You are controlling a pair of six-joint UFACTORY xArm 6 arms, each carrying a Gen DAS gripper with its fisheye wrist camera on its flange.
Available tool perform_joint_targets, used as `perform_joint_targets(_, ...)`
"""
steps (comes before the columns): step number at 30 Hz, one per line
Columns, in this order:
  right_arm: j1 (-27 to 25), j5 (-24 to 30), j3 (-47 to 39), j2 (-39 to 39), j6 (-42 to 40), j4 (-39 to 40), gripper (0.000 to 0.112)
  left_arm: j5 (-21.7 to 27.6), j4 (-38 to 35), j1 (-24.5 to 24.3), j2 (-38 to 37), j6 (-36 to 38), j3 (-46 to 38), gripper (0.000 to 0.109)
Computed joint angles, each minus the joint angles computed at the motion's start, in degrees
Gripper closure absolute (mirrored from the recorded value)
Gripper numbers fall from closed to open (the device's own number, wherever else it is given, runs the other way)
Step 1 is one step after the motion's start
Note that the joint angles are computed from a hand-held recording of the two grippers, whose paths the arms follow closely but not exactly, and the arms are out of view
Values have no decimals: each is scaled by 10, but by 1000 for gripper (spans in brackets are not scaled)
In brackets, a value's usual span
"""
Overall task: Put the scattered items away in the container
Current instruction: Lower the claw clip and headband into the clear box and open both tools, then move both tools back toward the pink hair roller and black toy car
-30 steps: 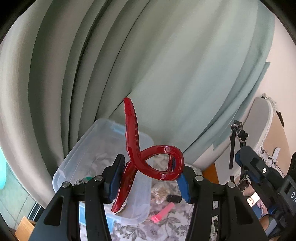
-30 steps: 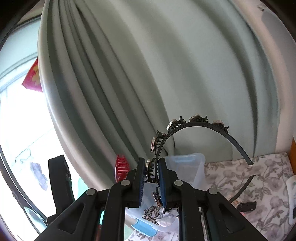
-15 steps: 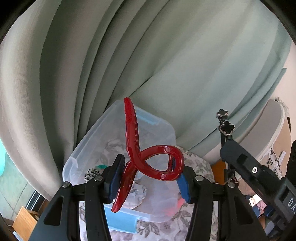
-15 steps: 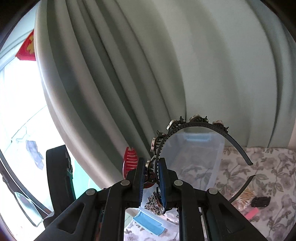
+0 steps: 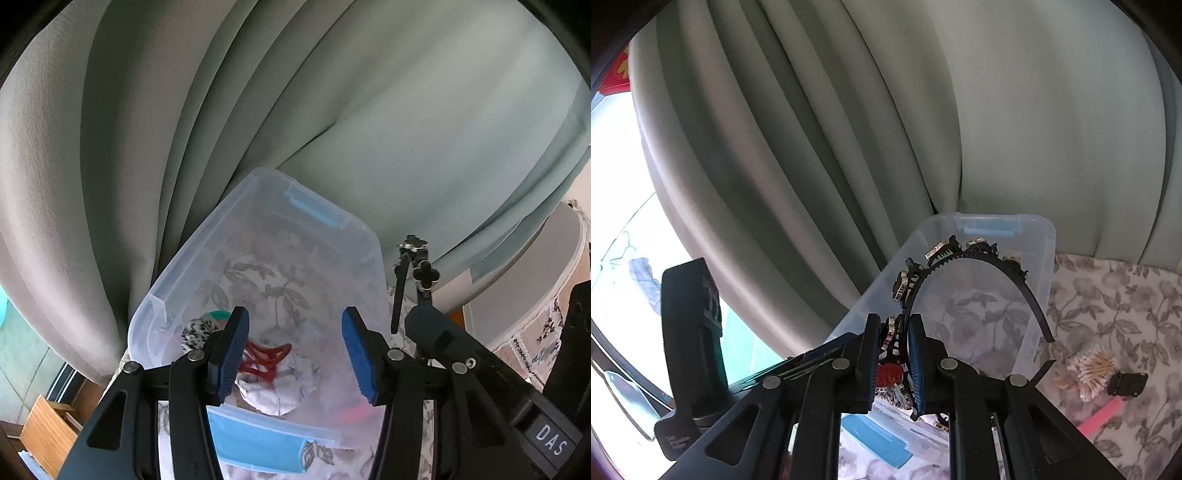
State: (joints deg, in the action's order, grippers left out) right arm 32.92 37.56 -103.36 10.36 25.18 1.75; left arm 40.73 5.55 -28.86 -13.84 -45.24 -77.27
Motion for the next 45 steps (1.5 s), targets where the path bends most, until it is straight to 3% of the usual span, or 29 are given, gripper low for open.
perform_joint_targets(3, 0, -4, 12, -4, 2, 0, 93, -3, 13, -15, -9, -21, 18, 54)
perform_joint_targets(8, -6, 4, 5, 5, 2, -2, 92, 13, -5, 1, -57, -4, 56, 48)
perform_joint_targets(10, 2, 6, 15, -9, 17, -11, 85, 15, -6, 2, -61, -13, 59, 44)
perform_joint_targets(24, 18, 12, 25, -40, 66, -44, 77, 29, 8, 1, -61, -31, 54, 44)
perform_joint_targets(30, 20, 4, 74, -90, 98, -64, 74, 49, 25, -23, -50, -32, 28, 42)
perform_joint_targets(38, 15, -20, 174, -187, 167, -110, 66, 91, 59, -72, -21, -37, -27, 30)
perform_joint_targets(45, 0, -34, 264, -290, 249, -167, 60, 139, 138, -141, 18, -47, -100, 22)
